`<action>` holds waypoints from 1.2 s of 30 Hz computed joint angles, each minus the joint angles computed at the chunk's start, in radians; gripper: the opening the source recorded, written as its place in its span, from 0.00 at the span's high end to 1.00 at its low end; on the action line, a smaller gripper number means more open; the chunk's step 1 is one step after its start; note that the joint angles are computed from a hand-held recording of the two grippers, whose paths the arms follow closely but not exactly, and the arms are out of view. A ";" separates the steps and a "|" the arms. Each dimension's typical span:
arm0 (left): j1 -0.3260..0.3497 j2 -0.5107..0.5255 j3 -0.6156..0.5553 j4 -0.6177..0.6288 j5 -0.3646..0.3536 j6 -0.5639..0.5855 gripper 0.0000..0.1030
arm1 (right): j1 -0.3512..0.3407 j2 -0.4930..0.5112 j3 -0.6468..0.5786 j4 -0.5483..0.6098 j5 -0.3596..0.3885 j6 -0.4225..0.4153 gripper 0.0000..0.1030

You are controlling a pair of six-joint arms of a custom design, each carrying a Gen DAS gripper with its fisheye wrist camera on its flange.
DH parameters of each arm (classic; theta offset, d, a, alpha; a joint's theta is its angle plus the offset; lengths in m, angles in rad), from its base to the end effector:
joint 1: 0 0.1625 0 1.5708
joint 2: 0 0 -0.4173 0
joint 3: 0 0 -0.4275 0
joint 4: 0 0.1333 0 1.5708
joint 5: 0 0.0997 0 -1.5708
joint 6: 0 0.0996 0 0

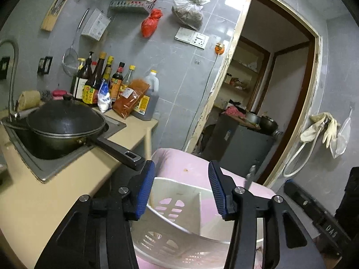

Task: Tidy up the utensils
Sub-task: 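Open the left tool over the caddy while the right tool drops the fork into it, then move both tools back down to the remaining utensils on the table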

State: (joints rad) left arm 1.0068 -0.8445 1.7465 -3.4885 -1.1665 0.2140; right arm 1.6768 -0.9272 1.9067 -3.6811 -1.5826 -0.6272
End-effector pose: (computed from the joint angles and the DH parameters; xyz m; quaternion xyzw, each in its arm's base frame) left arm -0.2138 -0.6606 0.1756 0.2343 0.8291 -0.4997 0.0898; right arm 0.1971 -0.6038 0.1892 0.2997 -0.7894 0.5164 0.1429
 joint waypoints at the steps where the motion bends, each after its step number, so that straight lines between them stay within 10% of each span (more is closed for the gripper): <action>1: -0.011 -0.003 0.008 -0.008 0.013 0.009 0.45 | 0.001 -0.007 0.008 -0.021 -0.006 -0.001 0.61; 12: -0.141 0.054 0.067 -0.178 0.111 0.185 0.05 | -0.018 -0.115 0.128 -0.283 -0.071 -0.091 0.00; 25: -0.206 0.156 0.062 -0.055 0.051 0.199 0.05 | -0.117 -0.270 0.278 -0.432 -0.144 -0.170 0.00; 36: -0.201 0.234 -0.036 0.267 0.072 0.130 0.13 | -0.207 -0.334 0.289 -0.231 -0.284 -0.082 0.01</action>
